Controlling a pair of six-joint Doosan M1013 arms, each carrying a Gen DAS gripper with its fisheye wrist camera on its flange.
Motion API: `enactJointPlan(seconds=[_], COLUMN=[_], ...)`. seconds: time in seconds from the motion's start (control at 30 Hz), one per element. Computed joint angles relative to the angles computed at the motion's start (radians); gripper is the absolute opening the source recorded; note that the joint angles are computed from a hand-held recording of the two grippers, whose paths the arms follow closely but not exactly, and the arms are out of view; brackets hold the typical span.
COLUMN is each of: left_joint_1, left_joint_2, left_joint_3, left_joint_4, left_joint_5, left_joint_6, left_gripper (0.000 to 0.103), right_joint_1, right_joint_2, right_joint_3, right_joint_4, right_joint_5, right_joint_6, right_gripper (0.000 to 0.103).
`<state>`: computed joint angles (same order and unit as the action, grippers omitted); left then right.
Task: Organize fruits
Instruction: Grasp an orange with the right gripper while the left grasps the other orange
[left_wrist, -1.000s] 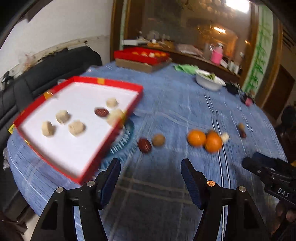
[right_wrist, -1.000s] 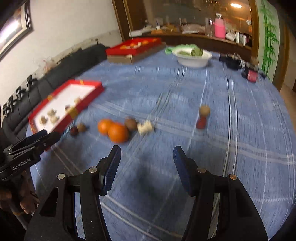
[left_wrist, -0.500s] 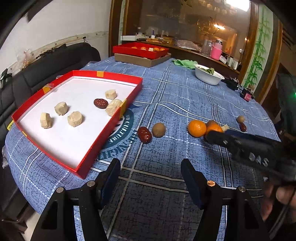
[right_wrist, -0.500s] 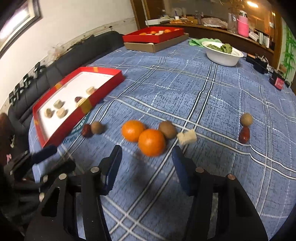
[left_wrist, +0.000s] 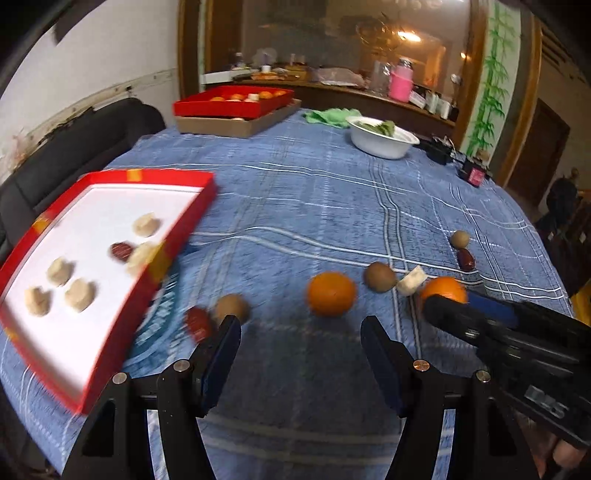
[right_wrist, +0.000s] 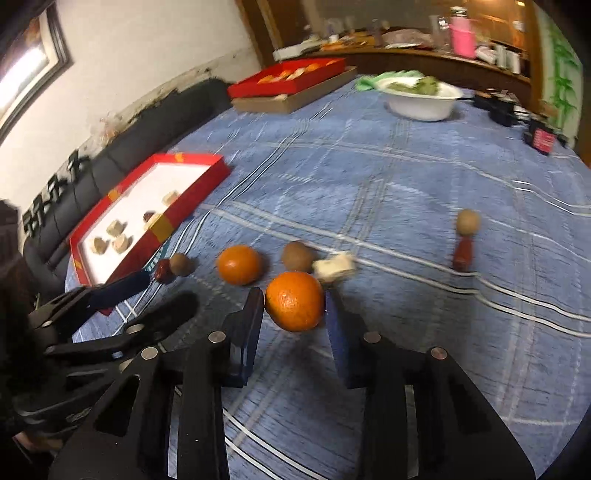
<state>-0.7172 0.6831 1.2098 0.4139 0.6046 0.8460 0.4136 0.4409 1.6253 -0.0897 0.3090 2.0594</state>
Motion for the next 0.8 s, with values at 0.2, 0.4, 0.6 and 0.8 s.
enactJointPlan(seconds=[0.2,0.4,0.6,0.8], left_joint_1=[0.013,0.002,0.005,-0.001], left_joint_2=[0.072,0.061,0.002,-0.037], left_joint_3=[-0.117,-0.099,0.002,0.071], left_joint_4=[-0.141,-0.102,-0.128,-0.101], left_joint_5=[0.090,0.072,-0.017,-0.061], left_joint_6=[0.107,0.094,0.068,0.024], left_gripper=[0.037,0.030,0.030,0.029], right_joint_1=[-0.022,-0.024,-0.017,0.004], right_joint_2=[-0.031,-0.025,-0.021,-0.019], right_joint_3=[0.055,0.052,0.047,0.033], right_joint_4=[-0.070,0.040,-0.020,-0.104], right_joint_5=[-0.092,-0.096,-0.082,-0.047], right_joint_6=[0.130,0.008,0.047,0.082], right_gripper=[0.033,0.033,0.033,0.033])
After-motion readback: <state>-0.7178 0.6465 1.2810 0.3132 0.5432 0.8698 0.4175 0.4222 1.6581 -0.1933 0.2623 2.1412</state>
